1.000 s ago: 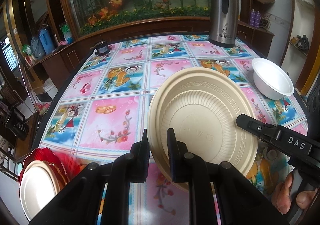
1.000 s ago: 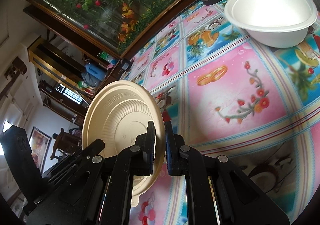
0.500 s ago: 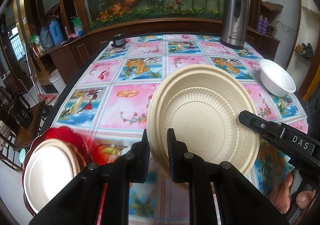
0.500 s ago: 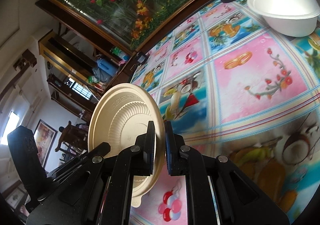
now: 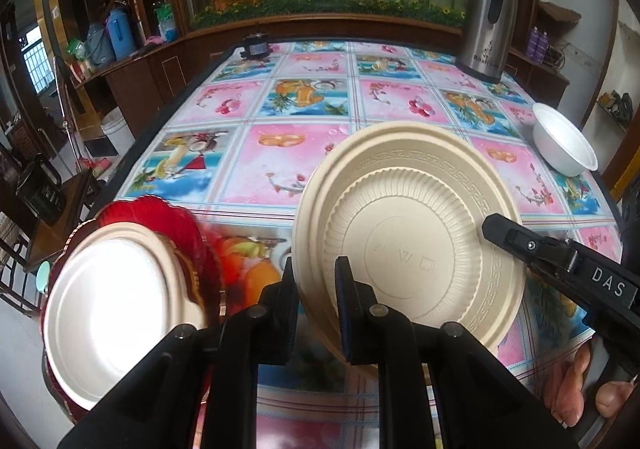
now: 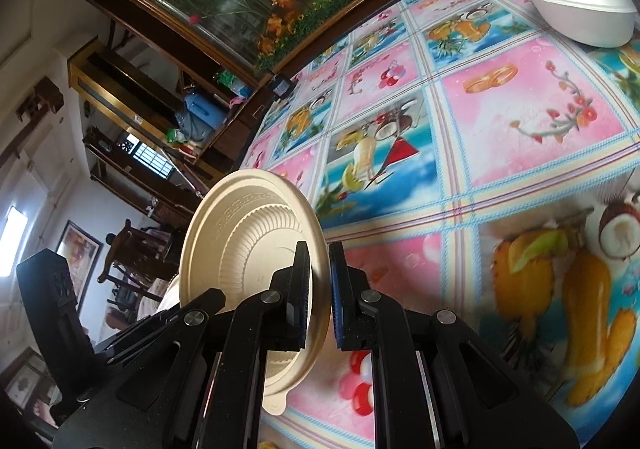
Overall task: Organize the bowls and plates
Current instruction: 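Carry the beige fibre plate with both tools toward the red plate stack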
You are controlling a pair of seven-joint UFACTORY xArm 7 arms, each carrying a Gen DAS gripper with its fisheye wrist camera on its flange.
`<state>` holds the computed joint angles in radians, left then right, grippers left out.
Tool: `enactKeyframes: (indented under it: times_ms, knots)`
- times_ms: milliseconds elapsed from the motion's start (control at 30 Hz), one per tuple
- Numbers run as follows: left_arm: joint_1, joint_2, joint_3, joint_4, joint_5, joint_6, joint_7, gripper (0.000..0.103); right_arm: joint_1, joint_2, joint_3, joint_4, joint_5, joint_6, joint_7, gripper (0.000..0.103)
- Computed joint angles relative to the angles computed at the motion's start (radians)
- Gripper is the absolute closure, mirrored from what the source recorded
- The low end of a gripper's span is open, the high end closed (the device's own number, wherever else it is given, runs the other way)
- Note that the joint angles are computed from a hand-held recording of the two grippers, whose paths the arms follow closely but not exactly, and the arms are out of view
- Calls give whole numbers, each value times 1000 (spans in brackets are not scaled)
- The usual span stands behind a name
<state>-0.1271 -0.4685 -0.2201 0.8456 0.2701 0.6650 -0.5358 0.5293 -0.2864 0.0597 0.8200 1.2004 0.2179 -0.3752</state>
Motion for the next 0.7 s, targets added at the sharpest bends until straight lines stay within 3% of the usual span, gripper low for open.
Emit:
enactKeyframes:
  times_ms: [333,700]
  knots:
    - [32,-141,43,-39,-23,23,53,87,27,-9,39,62,-137,14,124,94]
    - [109,-295,118,-91,-78,118,166,86,73,124,94,246,-212,83,175,94]
